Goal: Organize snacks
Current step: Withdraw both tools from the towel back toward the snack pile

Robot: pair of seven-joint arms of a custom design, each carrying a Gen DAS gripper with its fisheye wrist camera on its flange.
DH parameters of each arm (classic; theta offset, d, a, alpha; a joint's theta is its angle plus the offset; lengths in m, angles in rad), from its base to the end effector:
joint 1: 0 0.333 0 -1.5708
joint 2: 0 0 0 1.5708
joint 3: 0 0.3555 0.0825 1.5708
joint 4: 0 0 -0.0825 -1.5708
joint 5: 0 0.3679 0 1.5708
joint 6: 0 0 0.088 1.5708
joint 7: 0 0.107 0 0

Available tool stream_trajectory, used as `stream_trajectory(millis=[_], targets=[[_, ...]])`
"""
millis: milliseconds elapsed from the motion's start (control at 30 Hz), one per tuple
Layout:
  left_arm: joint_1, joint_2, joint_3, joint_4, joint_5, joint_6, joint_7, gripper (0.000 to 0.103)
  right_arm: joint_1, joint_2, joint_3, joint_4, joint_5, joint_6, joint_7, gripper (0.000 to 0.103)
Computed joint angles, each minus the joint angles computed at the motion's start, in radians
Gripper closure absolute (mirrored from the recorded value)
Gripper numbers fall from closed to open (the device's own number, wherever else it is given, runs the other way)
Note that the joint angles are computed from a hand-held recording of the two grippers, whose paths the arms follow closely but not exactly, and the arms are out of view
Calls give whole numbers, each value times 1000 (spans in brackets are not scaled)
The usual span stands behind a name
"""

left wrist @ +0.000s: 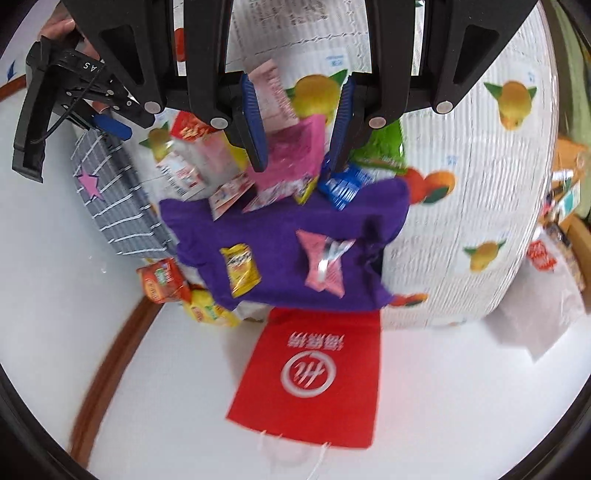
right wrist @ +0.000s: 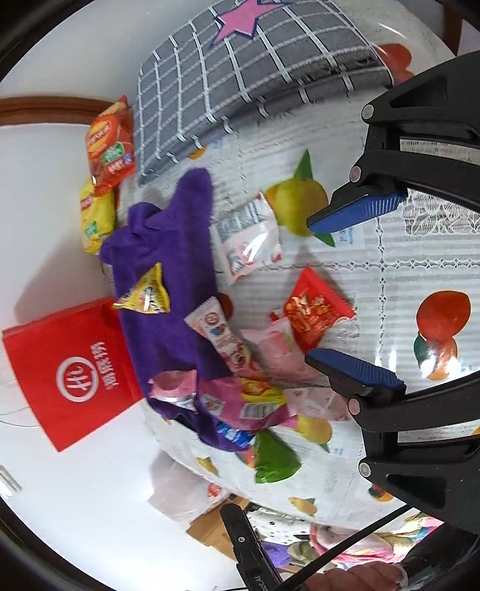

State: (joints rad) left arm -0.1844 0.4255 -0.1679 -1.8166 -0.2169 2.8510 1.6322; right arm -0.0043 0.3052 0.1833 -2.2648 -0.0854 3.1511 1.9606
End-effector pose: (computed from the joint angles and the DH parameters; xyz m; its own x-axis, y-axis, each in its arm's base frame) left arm 0.6602 -0.2129 0.4228 -0.2445 -0.9483 0.2024 -0.8255 0.0940 -0.5566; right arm 0.5762 0.1064 0.3444 -0.0854 -0.9721 -0.2184 -0.8392 0.1883 -0.5101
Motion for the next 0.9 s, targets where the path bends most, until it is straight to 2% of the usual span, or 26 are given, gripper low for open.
stream_trajectory(millis=[33,100,133,200,267,300,400,433,467,533,600,700,767,800,900], targets=[[-4,4,10,-3,5,-1,-10,70,-8,12,12,8,-9,-8,0,38],[-26,14,46,-8,35,0,-49,70,-88,39,107,21,23,-11,-59,38],[-29,16,52,-11,44,2,-59,70,-99,55,130,34,56,-22,-104,38],[-28,27,60,-11,57,3,-74,70,-48,84,83,65,15,-40,-83,38],[-23,41,60,-4,63,-4,-82,70,47,107,-14,101,-22,-75,-61,38],[-15,49,56,-1,61,-7,-80,70,73,117,-43,115,-34,-90,-53,38],[-8,69,62,14,64,-17,-92,70,84,146,-52,148,-48,-106,-73,38],[0,78,59,23,60,-23,-94,70,104,152,-74,158,-62,-112,-71,38],[8,87,56,34,54,-31,-95,70,154,161,-128,172,-96,-119,-55,38],[11,99,61,45,56,-36,-103,70,197,176,-173,194,-137,-133,-41,38],[14,102,63,48,58,-34,-105,70,201,184,-175,205,-158,-141,-47,38],[16,104,66,48,64,-36,-106,70,250,197,-226,218,-224,-127,-41,38],[18,106,66,50,68,-37,-106,70,259,203,-237,229,-244,-126,-34,36],[18,106,66,49,68,-35,-107,70,257,207,-235,234,-246,-124,-31,36],[31,110,48,51,55,-35,-93,70,204,223,-179,248,-221,-113,-51,36]])
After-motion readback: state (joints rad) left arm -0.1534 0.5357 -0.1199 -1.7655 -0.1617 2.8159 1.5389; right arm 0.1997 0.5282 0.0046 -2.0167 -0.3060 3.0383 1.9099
